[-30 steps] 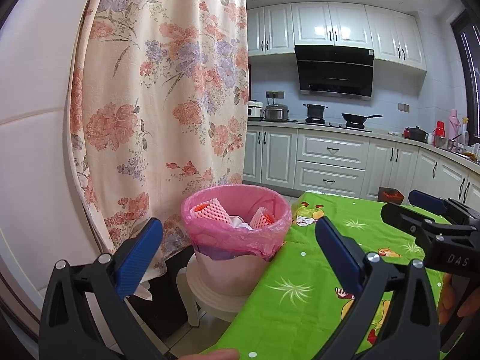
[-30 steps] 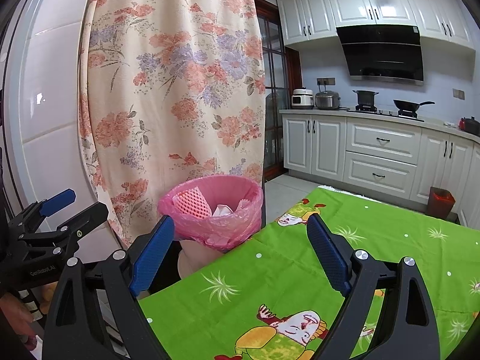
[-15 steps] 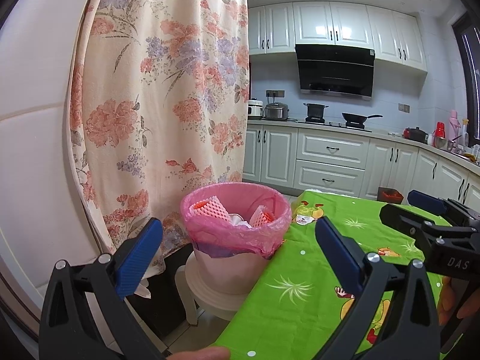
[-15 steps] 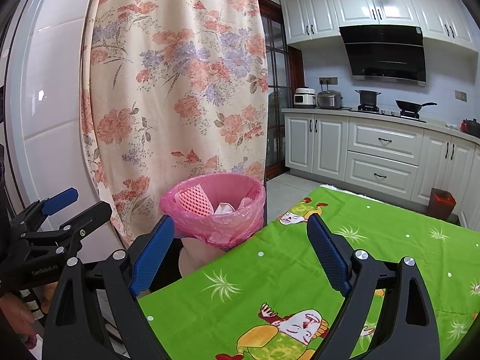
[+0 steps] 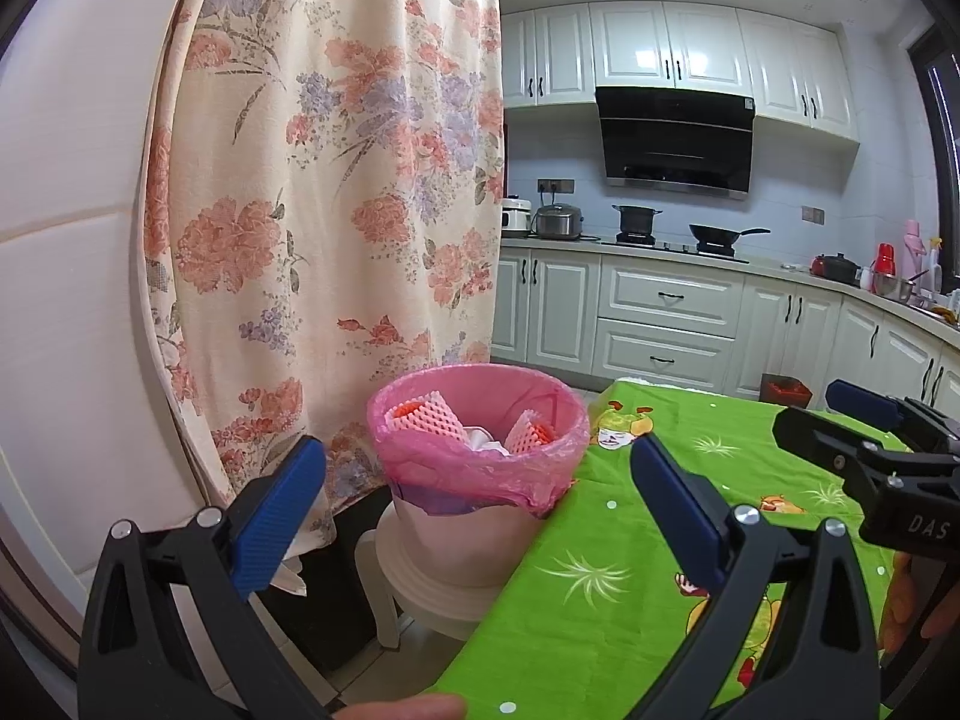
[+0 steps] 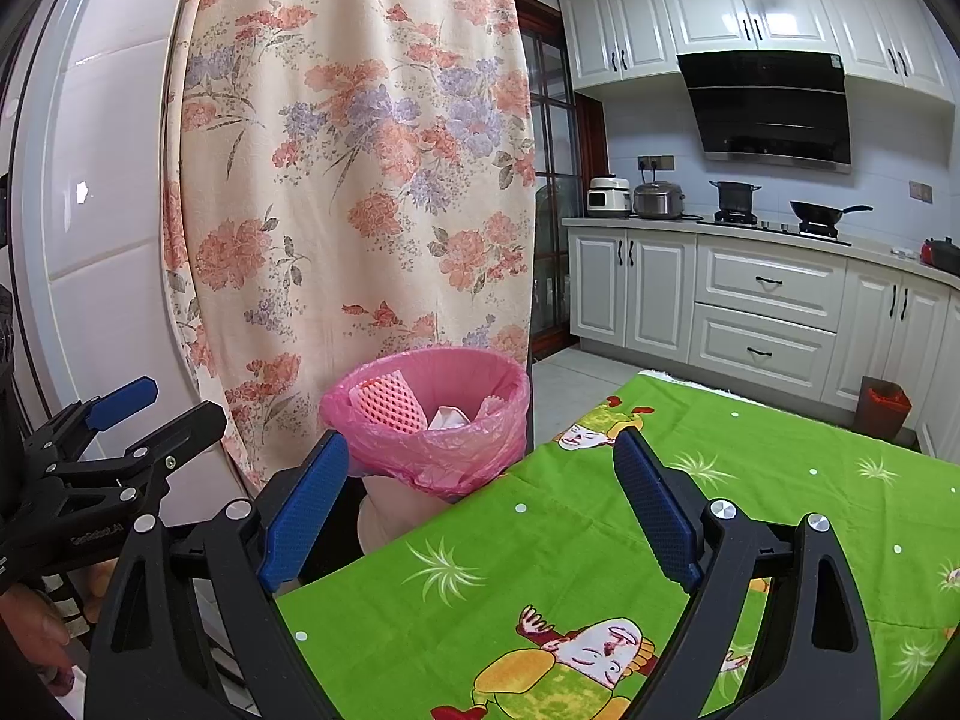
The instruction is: Collect trash
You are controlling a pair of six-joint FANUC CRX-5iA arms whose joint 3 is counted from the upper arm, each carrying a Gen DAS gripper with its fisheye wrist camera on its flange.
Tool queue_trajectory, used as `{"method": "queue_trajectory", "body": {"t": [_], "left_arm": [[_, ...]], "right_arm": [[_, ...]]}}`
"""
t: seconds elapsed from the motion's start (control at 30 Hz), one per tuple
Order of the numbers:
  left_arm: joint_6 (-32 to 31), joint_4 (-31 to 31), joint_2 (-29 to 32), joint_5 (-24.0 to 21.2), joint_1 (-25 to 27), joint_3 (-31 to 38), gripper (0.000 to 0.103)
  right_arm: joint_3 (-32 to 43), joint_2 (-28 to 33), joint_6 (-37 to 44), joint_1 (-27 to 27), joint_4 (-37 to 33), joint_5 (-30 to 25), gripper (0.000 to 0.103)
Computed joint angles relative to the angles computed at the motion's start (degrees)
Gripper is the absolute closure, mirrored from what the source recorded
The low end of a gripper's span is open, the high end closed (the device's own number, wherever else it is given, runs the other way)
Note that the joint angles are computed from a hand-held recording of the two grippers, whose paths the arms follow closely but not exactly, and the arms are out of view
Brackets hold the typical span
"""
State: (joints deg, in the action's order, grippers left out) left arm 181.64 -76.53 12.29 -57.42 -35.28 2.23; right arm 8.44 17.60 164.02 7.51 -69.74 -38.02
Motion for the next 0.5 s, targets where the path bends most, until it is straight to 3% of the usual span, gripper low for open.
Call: {"method": "queue_trajectory", "body": {"t": [0.5], "left_arm": [[-1.2,1.1,0.6,0.8,0.6,0.6,0.005]], "right_arm": [[-0.2,-0.3,-0.3,-0.2,-0.2,-0.1,0.019]]}}
